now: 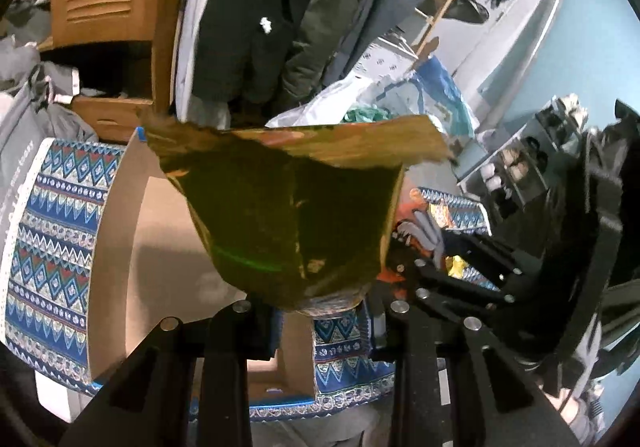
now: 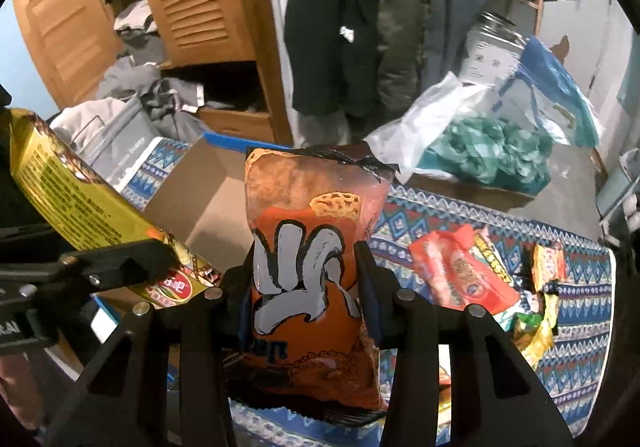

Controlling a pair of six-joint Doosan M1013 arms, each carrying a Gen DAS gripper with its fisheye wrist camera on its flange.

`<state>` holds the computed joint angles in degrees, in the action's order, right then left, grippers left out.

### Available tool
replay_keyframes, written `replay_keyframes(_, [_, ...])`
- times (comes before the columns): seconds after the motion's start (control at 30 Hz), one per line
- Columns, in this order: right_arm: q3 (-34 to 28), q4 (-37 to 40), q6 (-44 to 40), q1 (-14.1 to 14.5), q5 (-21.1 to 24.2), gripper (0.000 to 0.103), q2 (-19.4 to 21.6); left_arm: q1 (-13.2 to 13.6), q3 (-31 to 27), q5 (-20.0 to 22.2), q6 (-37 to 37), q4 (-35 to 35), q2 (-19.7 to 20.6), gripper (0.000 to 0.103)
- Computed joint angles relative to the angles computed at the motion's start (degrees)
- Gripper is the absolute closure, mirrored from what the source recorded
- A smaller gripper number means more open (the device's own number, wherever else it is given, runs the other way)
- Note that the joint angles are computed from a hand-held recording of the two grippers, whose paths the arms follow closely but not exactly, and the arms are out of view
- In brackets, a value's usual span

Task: Organize snacks
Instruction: 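Lower the gold bar into the box with the left tool while the right tool drops the orange bag in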

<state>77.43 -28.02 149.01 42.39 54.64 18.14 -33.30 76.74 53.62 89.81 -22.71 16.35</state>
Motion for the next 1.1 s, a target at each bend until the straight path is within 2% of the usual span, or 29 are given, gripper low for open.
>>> replay_keyframes(0.1, [-1.03, 0.84, -0.89, 0.1, -0.33, 0.061, 0.75, 0.21, 0.88, -1.42, -1.12, 2.48, -0.83, 0.073])
replay_keyframes(0.3, [-3.67, 2.99, -3.77, 0.32, 0.24, 0.061, 2.87, 1.25, 1.43, -1.43, -2.88, 4.57, -0.65, 0.073])
replay_keyframes(0.63, [-5.72, 9.75, -8.68, -0.4, 0.15, 0.061, 5.89, 1.69, 1.65, 2.43, -9.09, 12.13, 1.79, 0.073])
replay_keyframes(0.8, [-5.98, 13.4, -10.51, -1.1, -0.43, 0.057, 6.59, 1.63, 1.24, 4.8, -12.06, 15.8, 3.05, 0.072])
replay_keyframes(0.83, [-5.94, 13.57, -10.59, -1.15, -0.73, 0.055, 6.56, 1.56, 1.15, 5.09, -12.73, 16.51, 3.16, 0.065])
replay_keyframes(0.9, [-5.95, 13.42, -10.22, -1.14, -1.27, 0.035, 6.5, 1.26, 1.32, 4.85, -14.0, 18.44, 3.07, 0.054])
replay_keyframes(0.97, [-5.83, 11.81, -8.87, -0.92, -1.49, 0.034, 6.29, 0.94, 1.25, 4.62, -15.04, 20.4, 3.01, 0.041])
replay_keyframes(1.03, [-5.74, 11.14, -8.39, -0.9, -1.3, 0.034, 6.02, 0.77, 1.29, 4.22, -15.65, 21.5, 2.82, 0.036])
replay_keyframes(1.1, [-5.53, 10.54, -7.7, -0.98, -1.18, 0.031, 5.78, 0.71, 1.3, 3.87, -15.68, 21.74, 2.74, 0.036])
